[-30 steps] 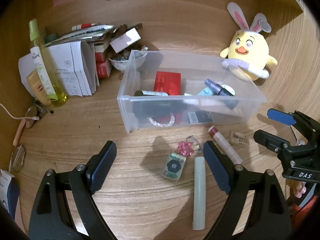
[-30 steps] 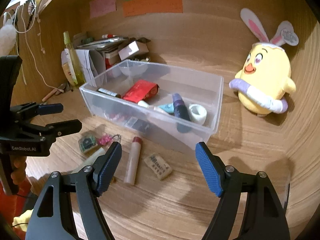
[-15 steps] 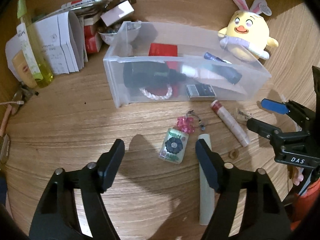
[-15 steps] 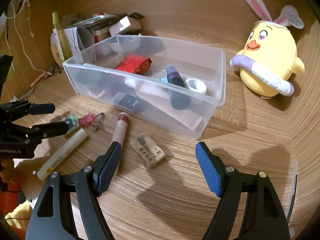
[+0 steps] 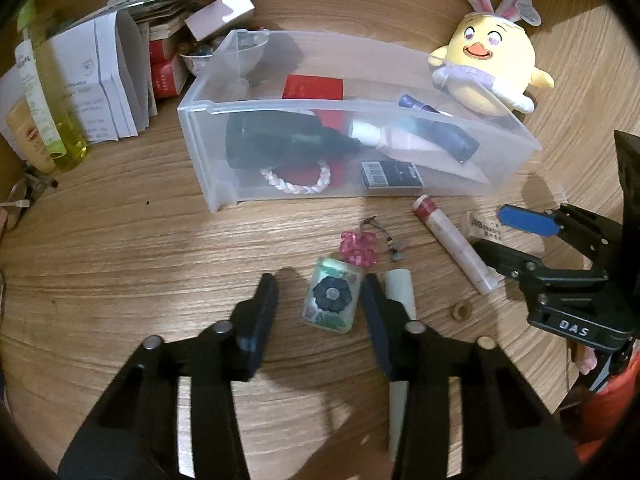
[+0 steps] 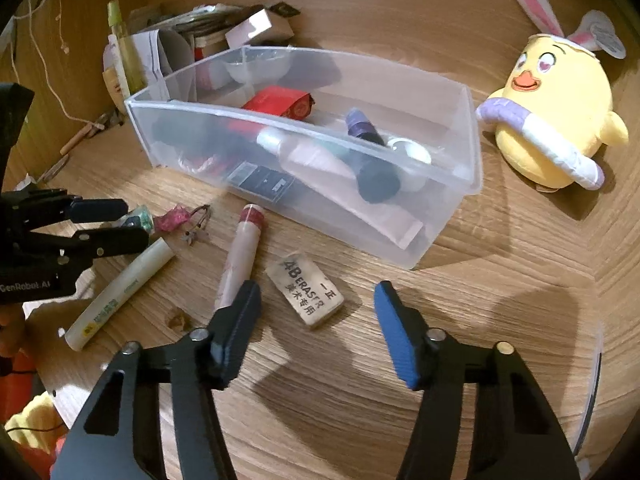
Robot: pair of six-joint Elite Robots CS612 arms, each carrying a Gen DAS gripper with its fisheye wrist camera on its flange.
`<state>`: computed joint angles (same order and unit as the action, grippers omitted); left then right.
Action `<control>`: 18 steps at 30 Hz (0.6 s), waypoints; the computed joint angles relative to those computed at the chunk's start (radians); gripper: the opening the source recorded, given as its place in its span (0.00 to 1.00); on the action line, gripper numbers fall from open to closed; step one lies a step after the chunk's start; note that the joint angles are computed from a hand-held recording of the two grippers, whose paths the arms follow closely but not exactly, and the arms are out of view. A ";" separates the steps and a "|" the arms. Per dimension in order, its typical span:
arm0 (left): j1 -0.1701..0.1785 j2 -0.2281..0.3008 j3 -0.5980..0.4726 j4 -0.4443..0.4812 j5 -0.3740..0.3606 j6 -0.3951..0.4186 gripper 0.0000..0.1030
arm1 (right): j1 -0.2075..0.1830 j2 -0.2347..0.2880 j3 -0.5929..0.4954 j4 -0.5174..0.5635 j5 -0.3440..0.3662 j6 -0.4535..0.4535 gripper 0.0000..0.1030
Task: Organize objects
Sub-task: 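Grasp the green round charm with the left gripper while the right gripper grasps the eraser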
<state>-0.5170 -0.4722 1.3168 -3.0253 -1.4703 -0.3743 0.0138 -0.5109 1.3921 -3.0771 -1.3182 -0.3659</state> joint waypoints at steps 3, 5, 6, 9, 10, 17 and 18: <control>0.004 0.005 -0.006 -0.006 -0.016 -0.003 0.27 | 0.005 0.003 -0.007 0.003 -0.018 -0.004 0.46; 0.006 0.007 -0.010 -0.008 -0.020 -0.009 0.24 | 0.006 0.005 -0.013 0.011 -0.014 -0.007 0.43; 0.005 0.007 -0.009 -0.010 -0.019 -0.012 0.24 | 0.006 0.005 -0.015 0.016 -0.011 -0.009 0.40; 0.003 0.004 -0.003 -0.018 -0.008 -0.020 0.24 | 0.004 0.005 -0.018 0.026 0.011 -0.009 0.31; 0.001 0.001 0.006 -0.026 -0.002 -0.022 0.24 | 0.004 0.006 -0.019 0.026 0.009 -0.008 0.29; -0.001 -0.007 0.025 -0.062 0.023 -0.041 0.23 | -0.005 0.002 -0.013 0.024 0.047 0.003 0.22; -0.002 -0.009 0.029 -0.073 0.031 -0.040 0.23 | -0.007 0.000 -0.008 0.016 0.052 0.004 0.22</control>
